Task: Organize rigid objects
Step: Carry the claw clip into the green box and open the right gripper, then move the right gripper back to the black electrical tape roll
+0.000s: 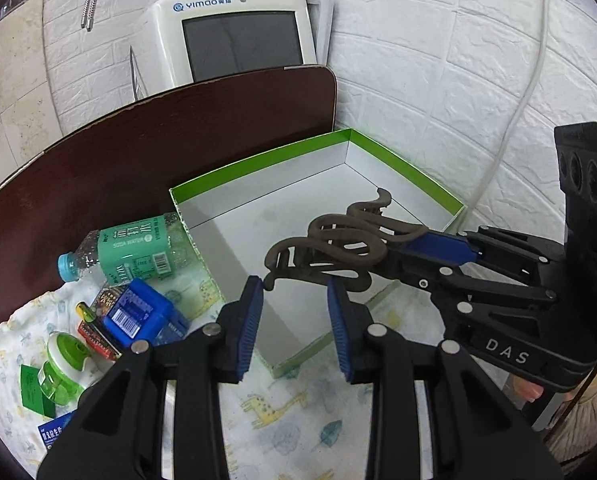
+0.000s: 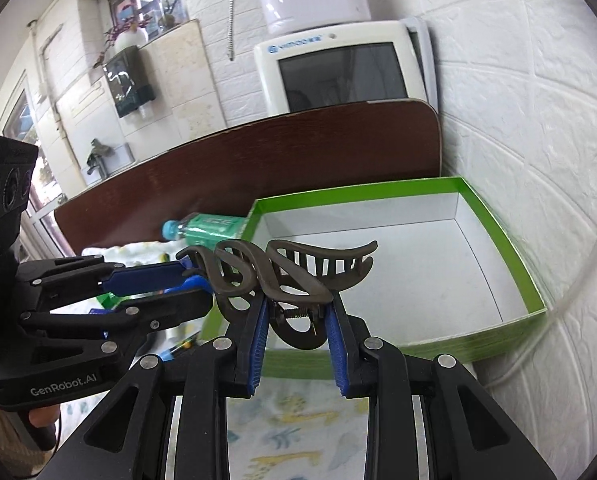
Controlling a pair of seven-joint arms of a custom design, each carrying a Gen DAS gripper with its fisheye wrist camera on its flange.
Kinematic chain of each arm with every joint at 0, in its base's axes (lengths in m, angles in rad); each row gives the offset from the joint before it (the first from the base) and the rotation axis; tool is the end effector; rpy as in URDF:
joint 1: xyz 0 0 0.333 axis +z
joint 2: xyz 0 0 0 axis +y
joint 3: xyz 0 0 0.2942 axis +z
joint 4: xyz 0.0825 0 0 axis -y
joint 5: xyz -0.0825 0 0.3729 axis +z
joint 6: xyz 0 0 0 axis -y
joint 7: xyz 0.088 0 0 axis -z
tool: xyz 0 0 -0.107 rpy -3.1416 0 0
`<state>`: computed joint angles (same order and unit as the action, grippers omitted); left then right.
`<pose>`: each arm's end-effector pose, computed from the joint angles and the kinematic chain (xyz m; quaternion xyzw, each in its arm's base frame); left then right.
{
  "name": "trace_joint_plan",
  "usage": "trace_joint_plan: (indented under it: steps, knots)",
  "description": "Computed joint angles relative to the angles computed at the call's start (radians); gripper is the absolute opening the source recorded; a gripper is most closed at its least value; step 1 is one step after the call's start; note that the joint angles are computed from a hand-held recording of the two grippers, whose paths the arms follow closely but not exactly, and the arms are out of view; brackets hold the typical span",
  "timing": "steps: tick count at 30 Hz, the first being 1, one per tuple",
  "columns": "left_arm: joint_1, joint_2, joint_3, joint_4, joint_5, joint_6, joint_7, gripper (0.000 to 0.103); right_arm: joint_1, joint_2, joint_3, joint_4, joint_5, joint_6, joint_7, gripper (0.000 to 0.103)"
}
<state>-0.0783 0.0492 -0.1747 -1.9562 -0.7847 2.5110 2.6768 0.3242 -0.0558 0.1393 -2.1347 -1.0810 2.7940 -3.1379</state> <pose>0.5803 -0.1427 0.4879 -0.3366 0.8625 -0.3613 0.1106 0.4792 0.2863 0.4769 -0.5654 0.6914 -0.2583 0.3681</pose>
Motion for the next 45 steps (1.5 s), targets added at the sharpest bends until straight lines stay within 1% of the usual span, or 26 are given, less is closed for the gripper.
trace_joint_plan:
  steps: [4,9,16,19,20,23,28,30,32,35,38,43,45]
  knots:
    - [-0.009,0.051,-0.010,0.037,0.069,0.016,-0.057,0.030,-0.011,0.030,-0.020,0.012,0.051,0.017,-0.056,0.029]
    - [0.001,0.106,-0.023,0.088,0.138,-0.021,-0.133,0.030,-0.005,0.063,-0.037,0.033,0.125,0.011,-0.141,0.029]
    - [0.014,0.134,-0.037,0.099,0.202,-0.028,-0.181,0.030,0.015,0.096,-0.052,0.044,0.240,0.002,-0.243,0.029]
    - [0.022,0.130,-0.043,0.095,0.194,-0.031,-0.172,0.031,0.019,0.103,-0.057,0.040,0.308,0.014,-0.279,0.029]
    - [0.025,0.127,-0.045,0.091,0.189,-0.031,-0.165,0.032,0.021,0.105,-0.060,0.040,0.318,0.019,-0.284,0.029]
    - [0.024,0.117,-0.044,0.078,0.196,-0.020,-0.158,0.032,0.030,0.107,-0.062,0.045,0.336,0.012,-0.305,0.029]
    - [0.034,0.082,-0.037,0.048,0.153,-0.012,-0.126,0.034,0.043,0.093,-0.060,0.050,0.319,-0.025,-0.282,0.029]
    - [0.040,0.063,-0.030,0.034,0.122,-0.008,-0.106,0.039,0.045,0.079,-0.055,0.045,0.297,-0.035,-0.252,0.029]
    - [0.045,0.041,-0.019,0.016,0.096,0.009,-0.091,0.043,0.045,0.066,-0.048,0.042,0.284,-0.045,-0.234,0.029]
    - [0.055,0.011,0.003,-0.005,0.056,0.027,-0.072,0.043,0.047,0.051,-0.032,0.051,0.261,-0.067,-0.218,0.029]
    - [0.071,-0.009,0.030,-0.018,0.030,0.037,-0.071,0.048,0.054,0.050,-0.016,0.076,0.232,-0.078,-0.203,0.029]
    - [0.106,-0.030,0.071,-0.043,-0.001,0.067,-0.072,0.048,0.089,0.103,-0.001,0.156,0.223,-0.079,-0.232,0.029]
    - [0.119,-0.039,0.083,-0.064,-0.008,0.097,-0.066,0.048,0.111,0.139,-0.003,0.197,0.235,-0.077,-0.258,0.029]
